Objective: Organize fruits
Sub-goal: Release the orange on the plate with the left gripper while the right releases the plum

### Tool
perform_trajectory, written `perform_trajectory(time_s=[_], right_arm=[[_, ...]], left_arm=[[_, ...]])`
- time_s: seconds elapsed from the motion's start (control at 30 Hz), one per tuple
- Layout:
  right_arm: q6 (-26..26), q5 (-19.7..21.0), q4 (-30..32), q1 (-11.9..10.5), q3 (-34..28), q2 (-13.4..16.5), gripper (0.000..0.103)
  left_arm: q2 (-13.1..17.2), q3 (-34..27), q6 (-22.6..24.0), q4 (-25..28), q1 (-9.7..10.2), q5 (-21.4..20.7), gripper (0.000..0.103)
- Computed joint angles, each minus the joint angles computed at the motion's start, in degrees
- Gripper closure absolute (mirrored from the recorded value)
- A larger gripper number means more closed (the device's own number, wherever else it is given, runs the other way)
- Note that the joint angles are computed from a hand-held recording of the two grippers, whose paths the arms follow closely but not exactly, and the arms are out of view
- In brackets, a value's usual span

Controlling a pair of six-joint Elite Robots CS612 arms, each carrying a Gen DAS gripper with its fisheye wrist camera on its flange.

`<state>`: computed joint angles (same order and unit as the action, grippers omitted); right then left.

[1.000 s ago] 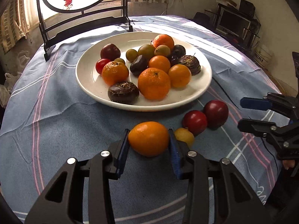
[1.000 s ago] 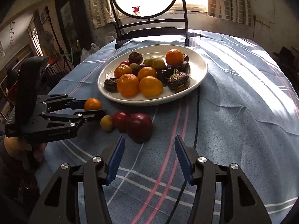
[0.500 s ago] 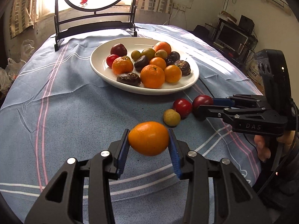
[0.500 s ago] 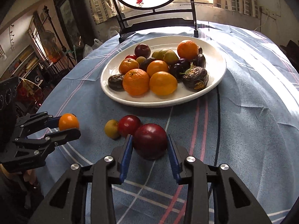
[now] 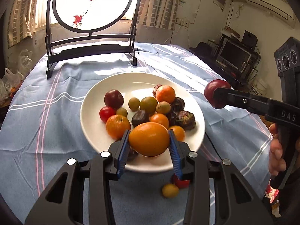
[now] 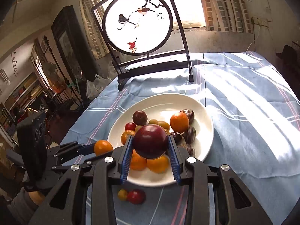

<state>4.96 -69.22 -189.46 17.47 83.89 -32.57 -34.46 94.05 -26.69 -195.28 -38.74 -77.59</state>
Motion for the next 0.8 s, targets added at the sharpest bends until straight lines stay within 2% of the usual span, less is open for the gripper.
perform_trajectory(time_s=[0.07, 0.23, 0.27, 0.3, 0.33, 0.37, 0.47, 0.63, 0.8], right_arm=[[0.61, -0.82, 2.85, 0.49, -4.28, 1.82, 0.066], [1.39, -3.50, 8.30, 1.64, -12.69, 6.03, 0.064], [1.86, -4.13, 8.02, 1.77, -13.35, 6.50, 0.064], [2.56, -4.03, 7.06, 1.74, -13.42, 6.66, 0.057], [3.39, -3.49, 5.41, 1.64, -12.87, 6.56, 0.052], [3.72, -2.88, 3.77, 1.54, -11.95, 6.23, 0.049], [2.09, -2.76, -0.22, 1.42, -7.81, 4.39, 0.049], [0.82, -0.65, -5.94, 0.24, 1.47, 0.94, 0.049], [1.41, 0.32, -9.17, -0.92, 8.45, -1.07, 0.048]], left_arm=[[1.03, -2.61, -0.56, 2.14, 0.93, -0.93, 0.064], [3.20, -7.44, 0.11, 7.72, 1.93, 0.37, 0.063], [3.38, -7.80, -0.02, 8.24, 1.93, 1.10, 0.052], [3.41, -7.77, -0.41, 7.94, 1.89, 1.70, 0.044], [3.28, -7.22, -0.77, 6.52, 1.71, 2.54, 0.034], [3.06, -6.42, -0.69, 4.67, 1.55, 3.11, 0.030], [1.76, -3.33, 0.10, 1.27, 0.82, 3.52, 0.030], [-0.36, 3.06, 1.66, -2.49, -1.00, 1.17, 0.030], [-1.42, 6.52, 2.97, 1.09, -2.91, -0.57, 0.030]])
